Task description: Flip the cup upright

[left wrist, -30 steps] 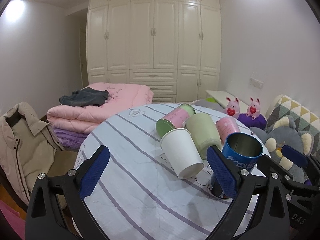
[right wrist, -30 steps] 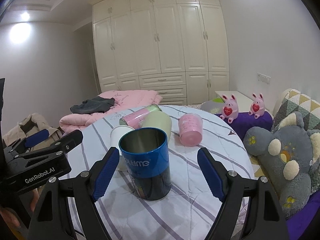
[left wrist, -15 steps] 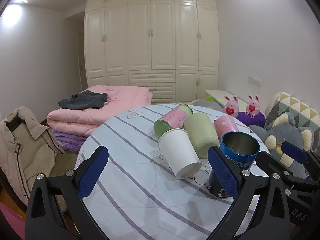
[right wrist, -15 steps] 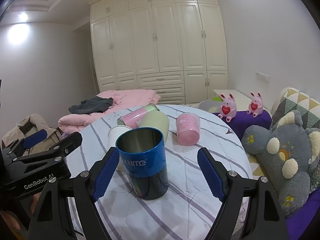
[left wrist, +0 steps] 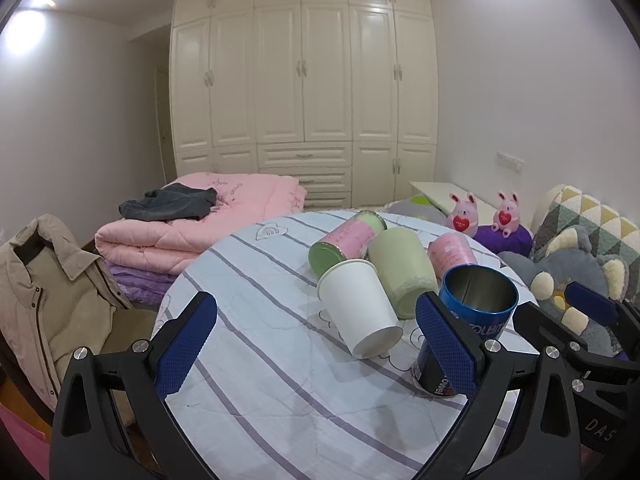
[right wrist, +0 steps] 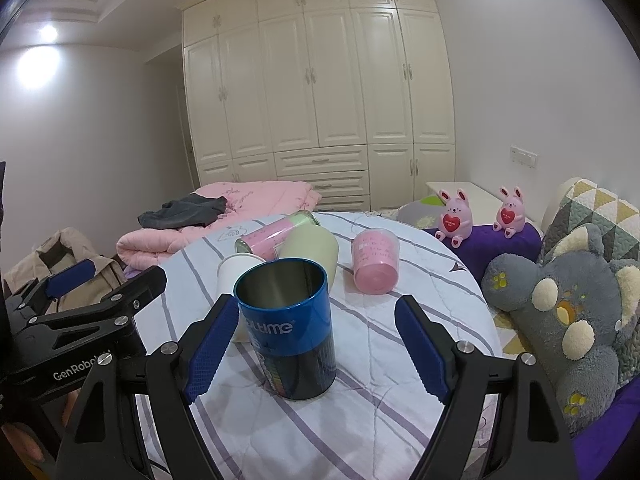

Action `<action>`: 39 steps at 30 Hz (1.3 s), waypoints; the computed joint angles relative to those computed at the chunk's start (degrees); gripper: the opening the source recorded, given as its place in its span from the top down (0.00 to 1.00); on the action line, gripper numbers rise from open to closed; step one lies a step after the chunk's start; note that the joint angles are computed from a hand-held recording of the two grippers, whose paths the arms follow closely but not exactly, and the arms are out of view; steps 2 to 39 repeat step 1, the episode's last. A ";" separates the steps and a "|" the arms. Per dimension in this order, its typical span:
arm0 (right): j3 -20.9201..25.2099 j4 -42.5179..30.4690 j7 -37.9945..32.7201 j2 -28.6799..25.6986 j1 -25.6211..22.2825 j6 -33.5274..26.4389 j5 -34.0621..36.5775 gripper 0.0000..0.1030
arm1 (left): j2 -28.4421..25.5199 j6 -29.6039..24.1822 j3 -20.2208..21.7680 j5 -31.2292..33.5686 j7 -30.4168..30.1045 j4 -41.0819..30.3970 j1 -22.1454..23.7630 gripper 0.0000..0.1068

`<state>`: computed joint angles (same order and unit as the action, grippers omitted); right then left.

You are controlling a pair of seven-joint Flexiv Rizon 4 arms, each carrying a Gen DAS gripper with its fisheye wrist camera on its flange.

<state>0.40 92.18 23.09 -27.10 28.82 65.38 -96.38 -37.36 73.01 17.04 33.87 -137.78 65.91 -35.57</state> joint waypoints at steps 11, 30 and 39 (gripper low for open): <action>0.01 0.01 -0.10 0.00 0.02 -0.06 0.06 0.21 | 0.00 -0.09 0.16 0.10 -0.25 -0.05 -0.13 0.05; 0.01 0.01 -0.10 0.00 0.02 -0.06 0.06 0.21 | 0.00 -0.09 0.16 0.10 -0.25 -0.05 -0.13 0.05; 0.01 0.01 -0.10 0.00 0.02 -0.06 0.06 0.21 | 0.00 -0.09 0.16 0.10 -0.25 -0.05 -0.13 0.05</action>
